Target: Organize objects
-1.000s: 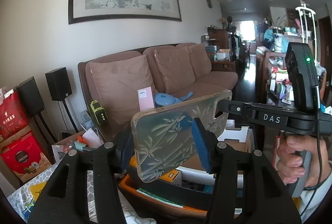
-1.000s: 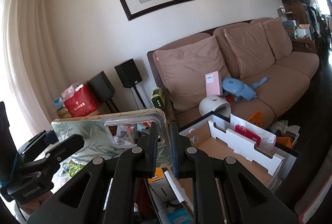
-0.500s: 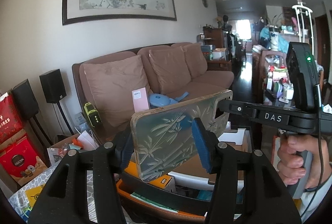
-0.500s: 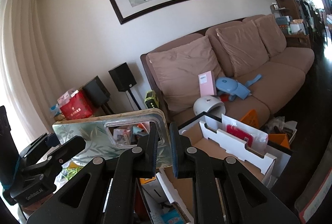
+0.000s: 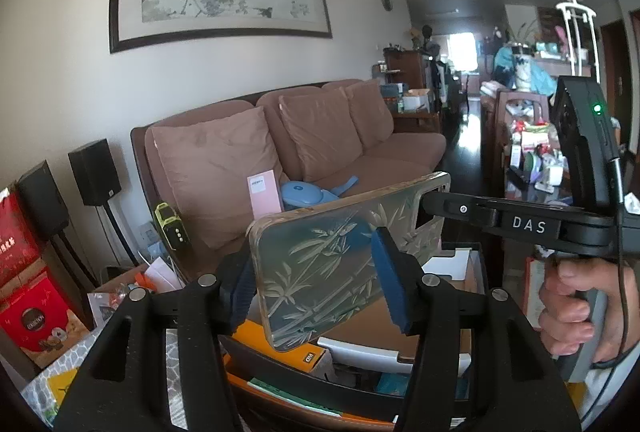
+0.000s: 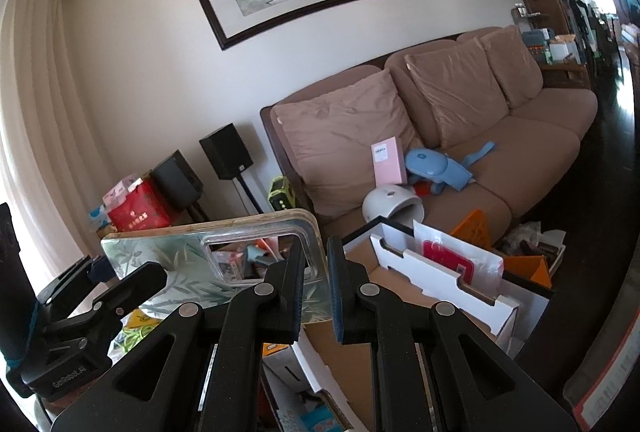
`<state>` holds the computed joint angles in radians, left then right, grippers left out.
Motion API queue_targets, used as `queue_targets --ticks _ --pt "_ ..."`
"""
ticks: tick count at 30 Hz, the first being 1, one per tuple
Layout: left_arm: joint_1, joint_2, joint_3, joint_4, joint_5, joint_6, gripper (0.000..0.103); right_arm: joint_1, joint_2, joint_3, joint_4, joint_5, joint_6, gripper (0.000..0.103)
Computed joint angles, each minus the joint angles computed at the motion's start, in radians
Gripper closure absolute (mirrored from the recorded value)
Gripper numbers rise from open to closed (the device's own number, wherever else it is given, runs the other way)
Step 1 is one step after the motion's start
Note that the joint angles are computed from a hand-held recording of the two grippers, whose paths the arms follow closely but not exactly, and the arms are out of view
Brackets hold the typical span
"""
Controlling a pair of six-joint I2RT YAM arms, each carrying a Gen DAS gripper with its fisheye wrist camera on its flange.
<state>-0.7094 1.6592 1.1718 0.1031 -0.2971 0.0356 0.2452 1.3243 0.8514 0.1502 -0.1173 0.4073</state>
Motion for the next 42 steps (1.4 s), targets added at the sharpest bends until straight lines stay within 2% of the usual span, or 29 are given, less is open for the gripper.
queue_targets --ticks 23,42 --pt "-0.006 0.065 0.072 -0.021 0.010 0.035 0.049 -0.037 0.013 -0.001 -0.009 -0.013 0.016 0.093" --pt "0.001 0.098 0.101 -0.039 0.033 0.021 0.049 -0.048 0.027 0.011 -0.034 -0.015 0.012 0.093"
